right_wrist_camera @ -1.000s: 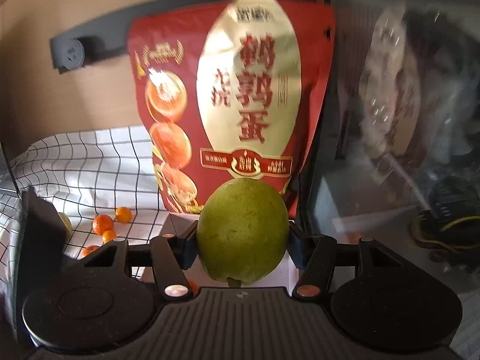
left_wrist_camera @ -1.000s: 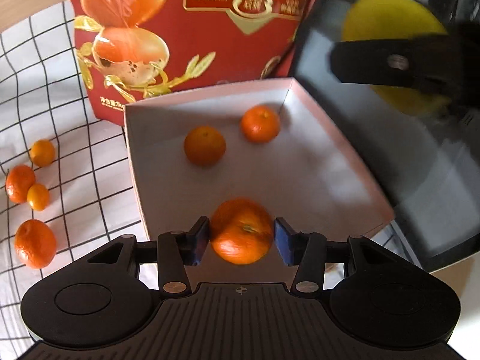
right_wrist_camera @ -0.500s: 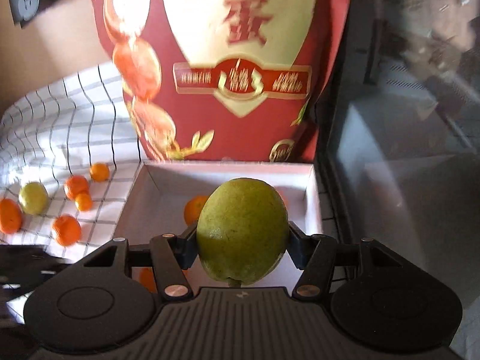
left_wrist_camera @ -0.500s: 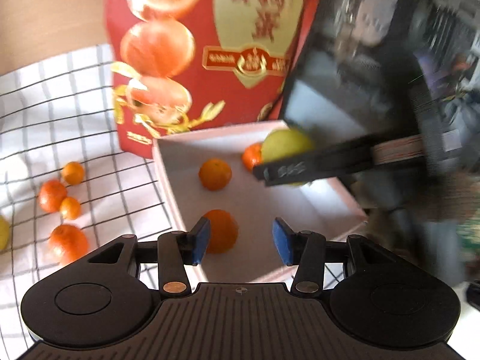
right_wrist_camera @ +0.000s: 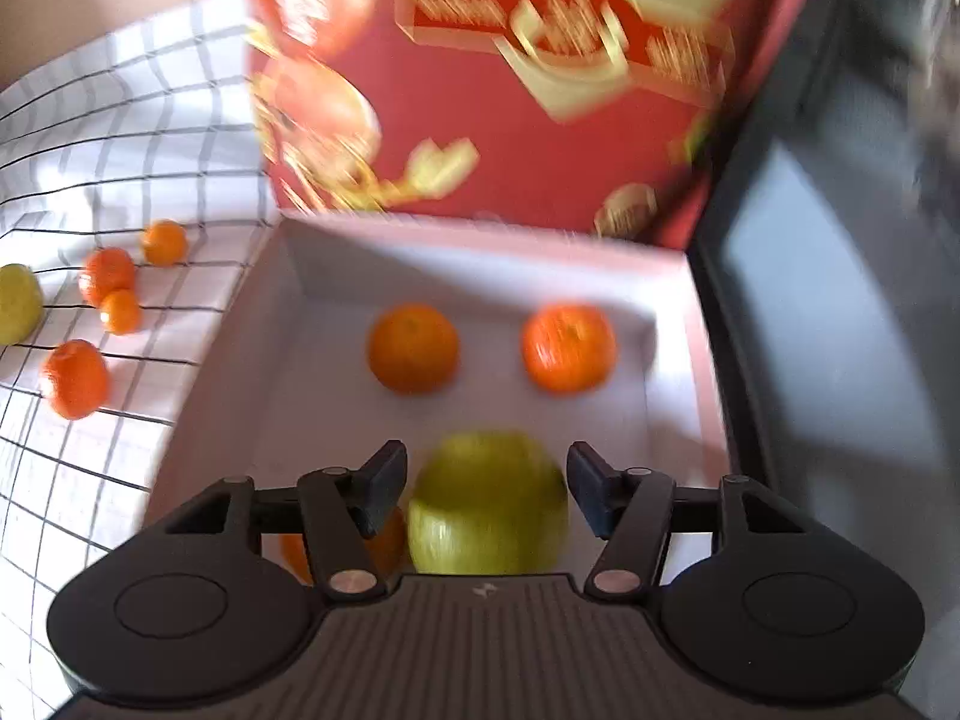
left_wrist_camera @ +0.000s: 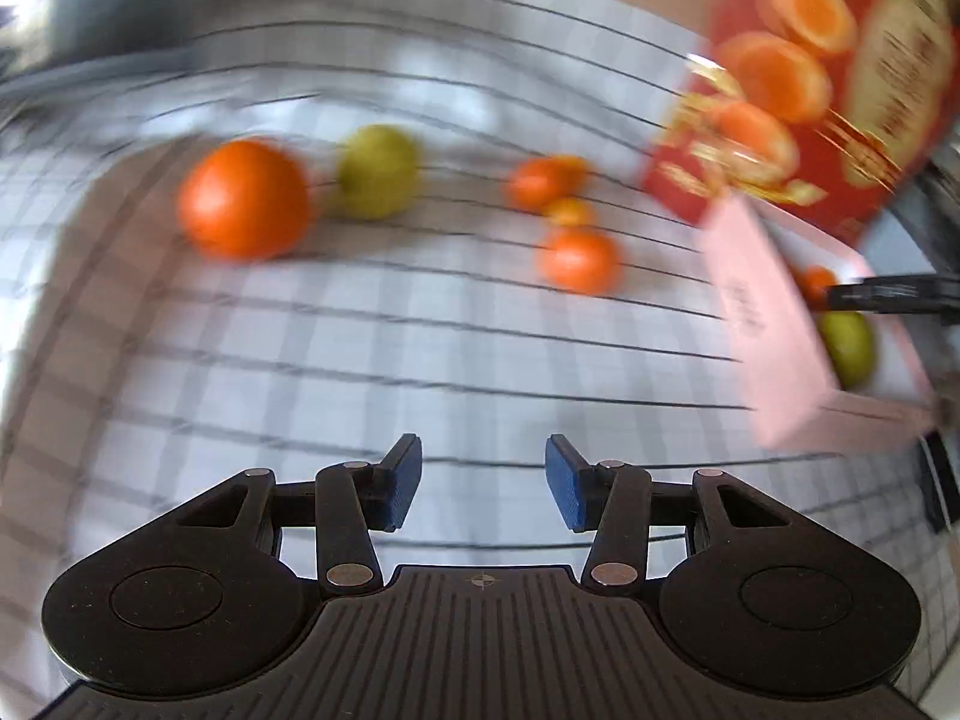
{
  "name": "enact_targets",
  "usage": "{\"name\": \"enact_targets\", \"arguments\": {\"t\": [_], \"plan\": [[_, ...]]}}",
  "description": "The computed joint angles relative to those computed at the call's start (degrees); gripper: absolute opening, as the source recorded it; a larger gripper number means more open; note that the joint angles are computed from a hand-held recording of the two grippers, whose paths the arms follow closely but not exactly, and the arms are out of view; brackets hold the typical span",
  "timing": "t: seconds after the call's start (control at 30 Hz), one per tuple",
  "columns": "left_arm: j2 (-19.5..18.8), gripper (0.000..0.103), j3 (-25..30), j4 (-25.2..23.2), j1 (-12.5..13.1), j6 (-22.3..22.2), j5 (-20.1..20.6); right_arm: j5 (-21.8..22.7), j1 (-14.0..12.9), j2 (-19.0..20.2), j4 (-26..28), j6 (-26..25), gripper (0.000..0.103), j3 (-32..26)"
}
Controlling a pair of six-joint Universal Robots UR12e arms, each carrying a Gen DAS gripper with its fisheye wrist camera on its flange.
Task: Organize fruits
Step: 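Lower the green pear into the pink box and open the right gripper, then grasp the large navel orange with the right gripper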
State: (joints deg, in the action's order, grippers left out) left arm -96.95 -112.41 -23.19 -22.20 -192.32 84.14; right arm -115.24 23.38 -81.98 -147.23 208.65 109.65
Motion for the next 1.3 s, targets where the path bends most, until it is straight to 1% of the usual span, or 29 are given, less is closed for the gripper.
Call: {"name": "enact_targets", "arguments": {"t": [0.07,0.1,0.13,0.17,0.23,0.27,0.33,0.43,0.5,0.6,0.67,0.7,0.77,0.8,0.87,0.93,1.0,1.03,1.07,1.13,1.2,1.27,1.3], "plan": [[1.0,0.050,-1.6,1.2,1.3,-1.1,1.3,-4.0,2.1,0.8,-1.6,-1.6,0.069,-1.2],[1.4,0.050,-2.1,1.6,1.9,-1.4,2.0,-4.9,3.1,1.3,-2.8,-2.3,0.070,-1.9],[1.8,0.050,-2.6,1.7,2.4,-1.5,2.7,-4.8,3.6,1.7,-3.7,-2.8,0.072,-2.5],[1.7,0.050,-2.7,1.8,2.6,-1.8,3.6,-4.0,4.3,2.2,-4.8,-3.4,0.072,-3.3],[2.3,0.050,-3.4,1.7,3.7,-1.7,3.9,-1.6,5.4,3.1,-6.0,-4.5,0.072,-4.6],[2.5,0.050,-3.8,1.9,4.2,-1.7,3.5,-0.1,6.0,4.0,-6.1,-5.4,0.072,-5.7],[3.3,0.050,-4.8,2.6,5.7,-1.6,1.8,1.4,7.3,5.8,-6.2,-7.3,0.072,-7.8],[4.2,0.050,-6.2,3.3,7.7,-0.9,-0.6,2.6,9.0,8.7,-7.2,-9.4,0.072,-10.5],[4.6,0.050,-7.1,3.8,9.1,-0.7,-2.2,4.3,9.6,10.4,-6.6,-9.2,0.072,-12.5],[5.2,0.050,-8.2,4.0,10.5,-0.7,-2.5,7.6,10.1,12.5,-7.3,-9.9,0.072,-15.0],[5.6,0.049,-8.9,4.1,11.6,-1.0,-3.1,9.5,10.6,14.5,-8.6,-11.8,0.072,-17.3],[6.0,0.049,-9.3,4.1,12.2,-1.2,-3.4,10.2,11.0,15.6,-9.4,-13.5,0.072,-18.6],[6.7,0.047,-9.9,4.1,13.4,-1.0,-4.3,10.3,12.0,17.8,-10.4,-16.7,0.074,-21.3],[7.0,0.046,-10.1,3.9,14.0,-0.6,-4.9,10.2,12.4,19.1,-10.8,-18.5,0.076,-22.9],[7.8,0.043,-10.5,3.2,15.4,0.8,-6.8,9.8,13.2,21.8,-11.7,-21.7,0.076,-26.0],[8.4,0.039,-10.8,2.9,16.5,2.3,-8.5,8.6,13.8,24.7,-13.3,-24.5,0.076,-29.0],[9.2,0.034,-11.4,2.9,17.5,3.7,-10.2,6.5,14.2,27.5,-14.4,-27.3,0.076,-31.8],[9.5,0.033,-11.6,3.0,18.0,4.4,-11.0,5.7,14.3,28.4,-14.6,-28.4,0.078,-32.7],[9.7,0.033,-11.8,3.0,18.4,5.3,-11.8,5.7,14.3,29.2,-14.9,-29.1,0.079,-33.4],[10.0,0.034,-11.9,2.9,18.5,7.4,-11.5,6.8,14.2,29.8,-14.9,-28.9,0.079,-34.2],[9.9,0.034,-11.9,2.8,18.9,8.7,-12.1,7.8,14.2,30.1,-12.3,-28.5,0.079,-35.2],[9.6,0.034,-11.9,2.5,19.3,8.6,-13.1,7.4,14.3,30.4,-10.6,-28.1,0.079,-35.5],[9.5,0.034,-11.8,2.6,19.4,8.6,-13.2,6.7,14.5,30.4,-10.1,-27.2,0.075,-35.3]]}}
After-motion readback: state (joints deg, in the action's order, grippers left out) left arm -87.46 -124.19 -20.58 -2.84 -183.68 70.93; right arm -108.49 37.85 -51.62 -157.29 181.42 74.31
